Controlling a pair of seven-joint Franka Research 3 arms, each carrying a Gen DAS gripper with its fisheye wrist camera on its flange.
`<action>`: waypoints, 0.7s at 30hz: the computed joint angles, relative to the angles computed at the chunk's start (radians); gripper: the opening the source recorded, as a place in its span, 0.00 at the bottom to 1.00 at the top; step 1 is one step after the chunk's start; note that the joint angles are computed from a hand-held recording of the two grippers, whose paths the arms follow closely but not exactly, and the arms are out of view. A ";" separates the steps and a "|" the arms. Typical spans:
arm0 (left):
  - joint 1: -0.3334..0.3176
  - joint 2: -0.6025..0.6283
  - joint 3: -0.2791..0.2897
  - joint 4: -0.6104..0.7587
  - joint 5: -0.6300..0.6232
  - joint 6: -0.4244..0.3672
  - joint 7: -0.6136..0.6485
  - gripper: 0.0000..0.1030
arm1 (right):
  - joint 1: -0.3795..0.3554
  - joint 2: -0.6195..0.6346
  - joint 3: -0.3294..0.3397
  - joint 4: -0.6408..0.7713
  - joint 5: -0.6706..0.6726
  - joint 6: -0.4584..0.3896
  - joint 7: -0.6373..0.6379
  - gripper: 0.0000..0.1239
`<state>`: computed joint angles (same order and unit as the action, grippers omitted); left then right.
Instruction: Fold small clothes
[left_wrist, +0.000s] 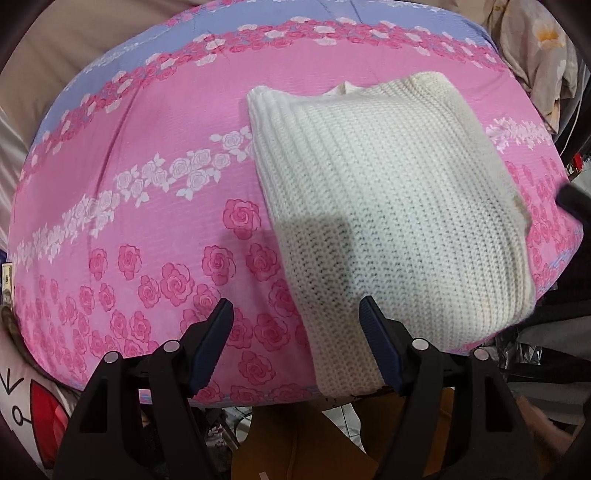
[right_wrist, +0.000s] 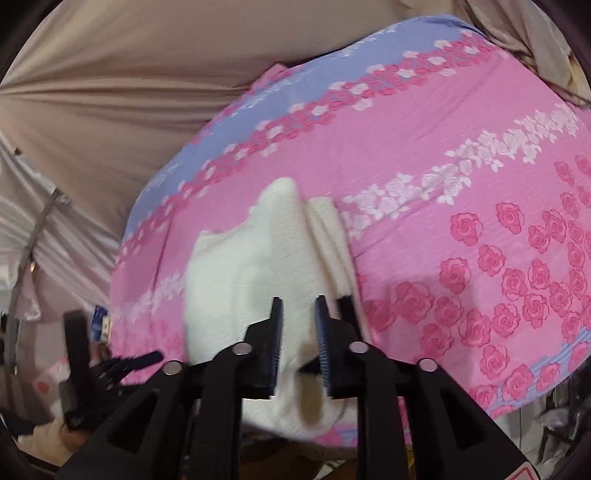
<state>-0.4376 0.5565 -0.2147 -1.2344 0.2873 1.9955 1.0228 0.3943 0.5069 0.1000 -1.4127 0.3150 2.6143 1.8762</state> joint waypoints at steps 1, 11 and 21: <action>-0.001 0.002 0.001 0.003 0.001 0.003 -0.003 0.66 | 0.000 -0.005 0.009 0.001 -0.006 -0.045 -0.021 0.37; -0.016 0.041 0.002 0.063 -0.006 0.029 -0.010 0.68 | 0.006 -0.082 0.053 -0.142 0.046 0.047 -0.136 0.07; -0.012 0.122 0.001 0.143 -0.085 -0.058 -0.019 0.72 | 0.064 -0.069 -0.043 -0.152 -0.120 -0.109 -0.010 0.17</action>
